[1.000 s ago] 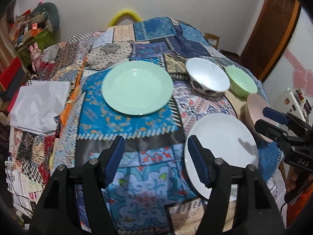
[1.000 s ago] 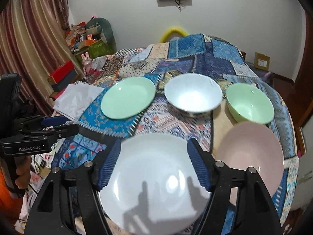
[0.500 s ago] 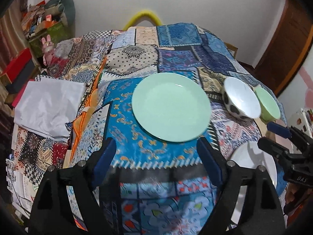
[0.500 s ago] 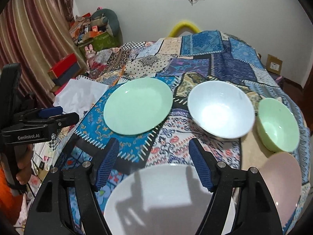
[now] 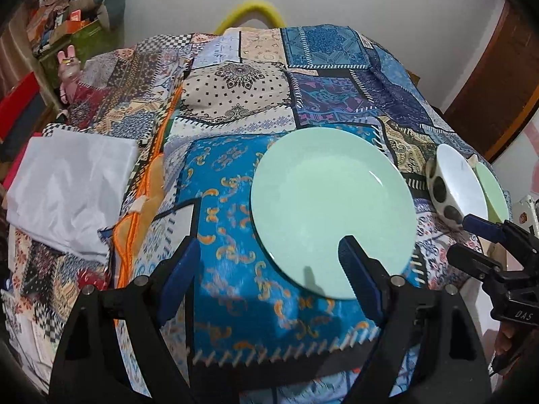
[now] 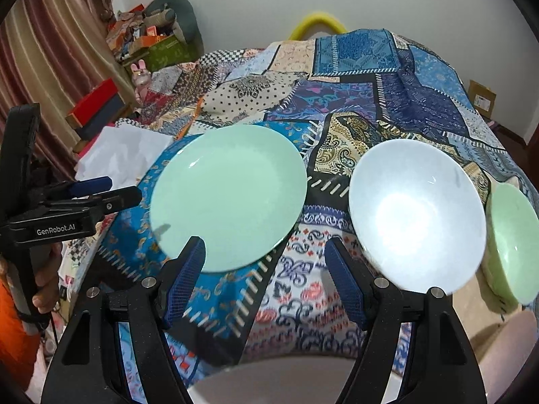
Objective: Organize plates and bowls
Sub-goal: 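Move the left tool toward the mint green plate rim, then close the left tool on the mint green plate rim, then lift the mint green plate with the left tool and carry it toward the white plate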
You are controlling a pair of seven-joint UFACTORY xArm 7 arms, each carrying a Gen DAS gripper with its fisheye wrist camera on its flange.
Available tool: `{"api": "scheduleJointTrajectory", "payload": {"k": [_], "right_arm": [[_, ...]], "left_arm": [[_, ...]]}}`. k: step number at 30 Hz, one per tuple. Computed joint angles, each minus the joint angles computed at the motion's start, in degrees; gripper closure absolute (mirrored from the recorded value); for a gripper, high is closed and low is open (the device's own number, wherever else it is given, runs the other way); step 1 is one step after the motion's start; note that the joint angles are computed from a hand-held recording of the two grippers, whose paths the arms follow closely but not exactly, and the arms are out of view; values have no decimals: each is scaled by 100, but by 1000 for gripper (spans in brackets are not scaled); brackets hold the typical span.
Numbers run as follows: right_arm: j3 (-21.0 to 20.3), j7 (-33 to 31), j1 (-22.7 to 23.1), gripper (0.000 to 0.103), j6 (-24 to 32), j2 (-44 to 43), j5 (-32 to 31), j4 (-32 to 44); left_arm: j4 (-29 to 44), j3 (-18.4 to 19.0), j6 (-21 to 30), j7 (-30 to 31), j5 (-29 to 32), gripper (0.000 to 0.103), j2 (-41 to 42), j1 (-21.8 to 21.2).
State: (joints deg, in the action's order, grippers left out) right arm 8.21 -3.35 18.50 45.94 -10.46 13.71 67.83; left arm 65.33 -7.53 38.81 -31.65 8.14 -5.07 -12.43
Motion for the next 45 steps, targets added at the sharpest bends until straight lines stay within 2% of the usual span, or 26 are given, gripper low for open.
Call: {"api": "scheduleJointTrajectory", "payload": {"k": [2, 4, 6, 10, 15, 17, 23, 29, 36, 45], "right_arm": [[-18, -20, 3, 33, 128, 168, 58, 148], [-8, 16, -8, 37, 219, 302, 61, 253], [-18, -40, -15, 47, 373, 440, 134, 377], [38, 86, -39, 50, 452, 606, -55, 503], [79, 129, -19, 61, 582, 765, -182, 654], [68, 94, -25, 62, 645, 831, -108, 703], [116, 291, 7, 62, 606, 901, -443, 713], [71, 126, -21, 63, 618, 859, -72, 673], [97, -205, 39, 64, 743, 686, 141, 523], [95, -603, 125, 64, 866, 507, 452, 357]], "left_arm": [[46, 52, -111, 196, -134, 20, 129, 10], [113, 88, -152, 375, -262, 30, 246, 20], [189, 110, -151, 533, -339, 39, 369, 28], [303, 148, -177, 927, -651, 54, 578, 42], [495, 169, -117, 1314, -1033, 69, 844, 68], [527, 176, -161, 1327, -1041, 70, 910, 66], [593, 187, -212, 1344, -1063, 70, 1007, 66], [427, 181, -180, 1360, -1026, 70, 832, 54], [-137, 138, -40, 1277, -931, 70, 244, 22], [-1048, 102, 102, 1236, -1239, 70, -717, -39]]}}
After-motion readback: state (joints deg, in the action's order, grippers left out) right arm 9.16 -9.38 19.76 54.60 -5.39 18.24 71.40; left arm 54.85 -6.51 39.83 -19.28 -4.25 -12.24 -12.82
